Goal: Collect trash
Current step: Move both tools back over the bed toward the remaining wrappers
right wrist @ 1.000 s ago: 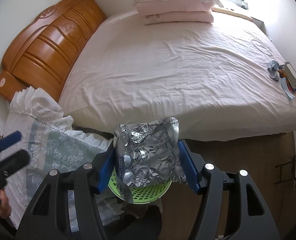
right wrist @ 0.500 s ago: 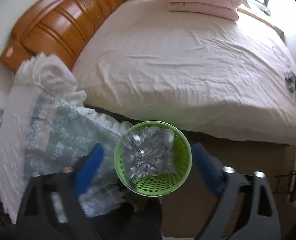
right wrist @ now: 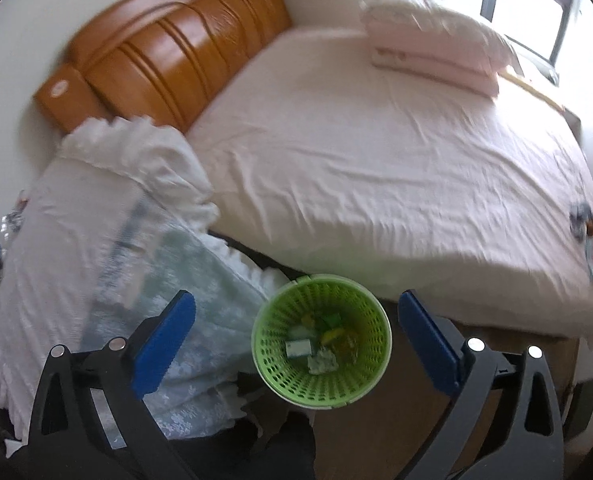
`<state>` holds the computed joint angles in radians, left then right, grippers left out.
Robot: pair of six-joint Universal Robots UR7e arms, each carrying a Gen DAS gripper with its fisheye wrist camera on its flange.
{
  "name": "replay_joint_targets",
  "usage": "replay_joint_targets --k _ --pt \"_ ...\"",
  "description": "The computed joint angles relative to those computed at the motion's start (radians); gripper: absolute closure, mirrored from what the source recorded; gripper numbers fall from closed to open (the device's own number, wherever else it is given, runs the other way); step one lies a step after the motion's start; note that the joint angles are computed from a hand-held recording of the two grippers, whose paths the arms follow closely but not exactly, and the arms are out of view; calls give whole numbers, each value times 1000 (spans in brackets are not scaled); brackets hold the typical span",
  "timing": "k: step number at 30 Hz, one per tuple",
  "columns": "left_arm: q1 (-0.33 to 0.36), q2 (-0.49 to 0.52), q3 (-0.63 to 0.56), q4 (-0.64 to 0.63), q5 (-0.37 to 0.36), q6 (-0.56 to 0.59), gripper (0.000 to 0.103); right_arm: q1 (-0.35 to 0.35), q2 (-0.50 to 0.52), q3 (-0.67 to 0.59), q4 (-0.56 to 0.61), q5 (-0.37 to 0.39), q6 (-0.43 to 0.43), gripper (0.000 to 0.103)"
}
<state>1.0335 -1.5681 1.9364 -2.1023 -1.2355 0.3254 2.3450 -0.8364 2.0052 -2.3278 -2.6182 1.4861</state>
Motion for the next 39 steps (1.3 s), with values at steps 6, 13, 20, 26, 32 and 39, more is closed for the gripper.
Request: replay_joint_targets --k 6,13,20,26,32,39 --pt "55 -3 -39 -21 36 -13 8 -2 52 -87 -72 -10 -185 3" --pt "101 -15 -79 -38 78 -46 8 -30 139 -193 -221 38 -445 2" --pt "155 -37 -109 -69 163 -90 8 -65 259 -338 -387 123 -753 2" --pt "203 -58 -141 -106 259 -136 8 -101 374 -503 -478 238 -989 2" --pt "263 -57 -185 -119 329 -194 8 -118 480 -682 -435 328 -1113 2" --pt "325 -24 -245 -129 355 -237 8 -119 594 -883 -328 377 -1182 2"
